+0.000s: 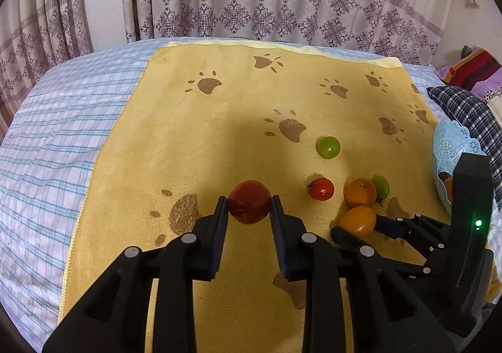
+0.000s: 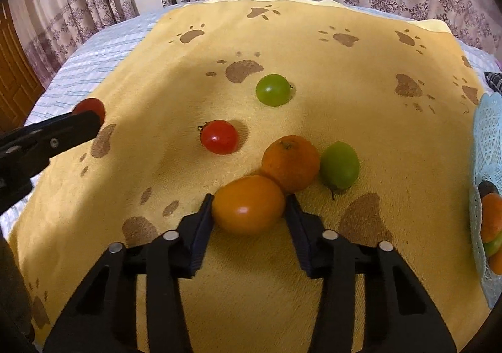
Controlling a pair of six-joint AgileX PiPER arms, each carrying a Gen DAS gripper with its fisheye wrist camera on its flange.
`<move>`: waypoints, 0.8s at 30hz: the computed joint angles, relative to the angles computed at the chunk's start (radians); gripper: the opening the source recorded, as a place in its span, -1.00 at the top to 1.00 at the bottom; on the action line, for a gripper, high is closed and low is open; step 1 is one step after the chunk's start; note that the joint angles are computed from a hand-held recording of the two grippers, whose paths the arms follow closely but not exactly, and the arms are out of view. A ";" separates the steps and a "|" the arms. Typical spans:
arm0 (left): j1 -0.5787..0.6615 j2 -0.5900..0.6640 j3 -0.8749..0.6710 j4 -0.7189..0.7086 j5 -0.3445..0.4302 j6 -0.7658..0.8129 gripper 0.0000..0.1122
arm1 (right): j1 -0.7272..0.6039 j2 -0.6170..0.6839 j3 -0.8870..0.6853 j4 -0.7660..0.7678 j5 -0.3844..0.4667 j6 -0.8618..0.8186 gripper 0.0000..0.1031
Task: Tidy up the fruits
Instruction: 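Close the right tool on the large orange tomato, then carry the red tomato and orange tomato over the blue basket with both tools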
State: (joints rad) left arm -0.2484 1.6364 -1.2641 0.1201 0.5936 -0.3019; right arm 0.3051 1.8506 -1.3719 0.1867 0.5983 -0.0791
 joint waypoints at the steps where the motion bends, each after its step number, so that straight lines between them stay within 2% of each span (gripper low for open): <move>1: -0.004 0.000 0.001 0.012 -0.001 -0.009 0.51 | -0.002 -0.009 0.007 0.006 -0.002 -0.007 0.16; 13: -0.029 -0.004 0.012 0.058 -0.006 -0.043 0.51 | -0.048 -0.096 0.078 0.117 -0.005 -0.103 0.17; 24: -0.054 -0.013 0.016 0.081 -0.007 -0.057 0.51 | -0.092 -0.185 0.108 0.190 0.027 -0.178 0.17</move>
State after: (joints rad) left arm -0.3029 1.6237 -1.2486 0.2010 0.5868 -0.3587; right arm 0.2130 1.6656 -1.2637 0.3766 0.6254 -0.2572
